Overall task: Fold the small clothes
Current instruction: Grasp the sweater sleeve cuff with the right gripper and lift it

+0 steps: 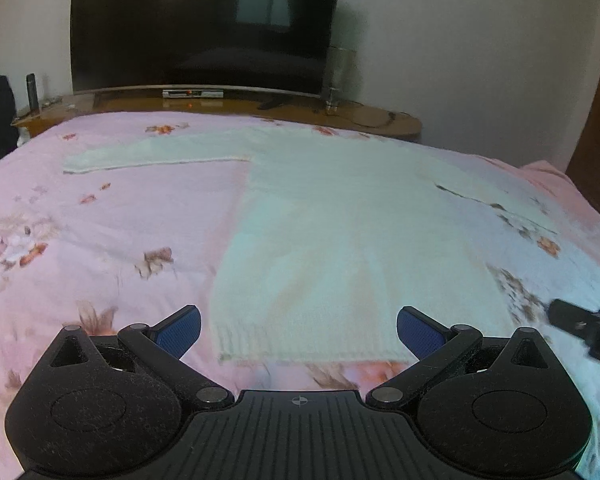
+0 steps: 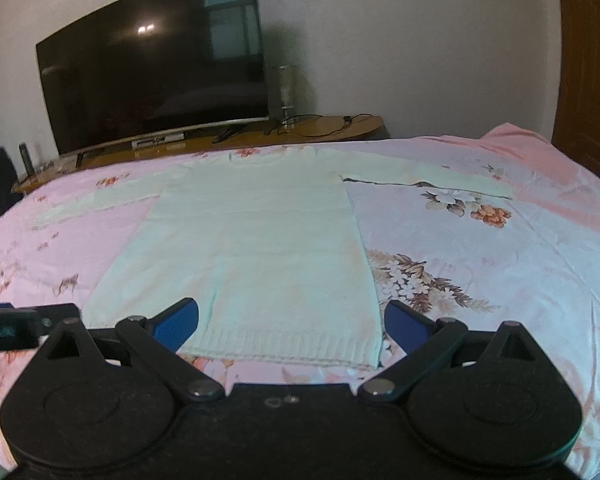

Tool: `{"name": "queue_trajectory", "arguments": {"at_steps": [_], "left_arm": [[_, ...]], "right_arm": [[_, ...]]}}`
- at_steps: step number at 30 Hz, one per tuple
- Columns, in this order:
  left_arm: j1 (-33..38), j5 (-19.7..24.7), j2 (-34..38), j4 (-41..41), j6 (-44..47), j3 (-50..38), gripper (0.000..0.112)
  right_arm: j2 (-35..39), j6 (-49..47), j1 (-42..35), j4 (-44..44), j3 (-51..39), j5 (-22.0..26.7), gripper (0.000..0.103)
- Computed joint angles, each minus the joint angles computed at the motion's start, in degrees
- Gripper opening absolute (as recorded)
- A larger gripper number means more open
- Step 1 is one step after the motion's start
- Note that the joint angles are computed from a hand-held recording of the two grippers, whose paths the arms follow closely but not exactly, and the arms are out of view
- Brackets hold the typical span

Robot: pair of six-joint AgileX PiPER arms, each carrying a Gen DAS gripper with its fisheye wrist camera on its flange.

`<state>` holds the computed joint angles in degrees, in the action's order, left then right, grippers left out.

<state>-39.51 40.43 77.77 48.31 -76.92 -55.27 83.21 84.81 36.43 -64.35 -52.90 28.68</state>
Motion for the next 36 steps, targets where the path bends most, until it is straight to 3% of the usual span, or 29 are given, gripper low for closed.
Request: {"name": "queue_trajectory", "arguments": {"at_steps": [6, 11, 13, 18, 24, 26, 27, 28, 29, 32, 34, 35, 36], "left_arm": [[6.53, -2.89, 6.23, 4.91, 0.29, -5.42, 0.103], [16.37, -8.40, 16.60, 2.64, 9.36, -14.74, 0.103], [18.98, -6.07, 21.99, 4.57, 9.24, -20.59, 0.103], [25.38, -4.97, 33.26, -1.62, 18.01, -35.45, 0.103], [29.10, 0.14, 46.71, -4.17, 22.00, -52.37, 0.103], [29.98, 3.91, 51.64, -6.33, 24.39, -59.33, 0.103], [30.47, 4.55, 53.15, -7.36, 25.40, -61.31, 0.103], [30.99, 5.22, 54.91, -8.55, 26.57, -63.58, 0.103], [31.46, 6.74, 57.18, -9.95, 28.23, -66.92, 0.103], [32.55, 8.64, 62.23, -11.34, 30.28, -73.85, 0.103], [33.28, 9.74, 65.30, -12.09, 31.20, -78.47, 0.103], [33.70, 10.22, 66.63, -12.54, 31.72, -80.51, 0.103], [34.11, 11.69, 68.77, -13.47, 32.78, -84.14, 0.103]], "right_arm": [[2.78, 1.45, -10.84, -1.81, -2.19, -5.68, 0.100], [7.71, -2.50, -21.05, 2.48, -7.45, -12.16, 0.097], [10.60, -2.62, -25.07, 2.84, -10.55, -15.03, 0.097], [20.69, -9.86, -34.29, 11.77, -23.21, -19.74, 0.096], [38.29, -35.02, -41.57, 41.17, -45.83, -18.66, 0.094], [43.91, -41.86, -43.28, 50.00, -52.98, -17.46, 0.092], [47.74, -45.41, -44.34, 55.18, -58.30, -15.53, 0.083], [50.66, -49.43, -45.15, 60.51, -62.73, -13.41, 0.064], [54.35, -51.85, -46.10, 64.77, -68.46, -10.04, 0.003], [63.54, -48.66, -48.04, 67.09, -81.87, -3.46, 0.022], [66.53, -45.61, -49.01, 67.84, -85.40, -2.93, 0.051], [66.68, -43.02, -49.21, 66.69, -84.44, -4.66, 0.075], [67.52, -40.42, -49.53, 65.60, -85.00, -5.36, 0.077]]}}
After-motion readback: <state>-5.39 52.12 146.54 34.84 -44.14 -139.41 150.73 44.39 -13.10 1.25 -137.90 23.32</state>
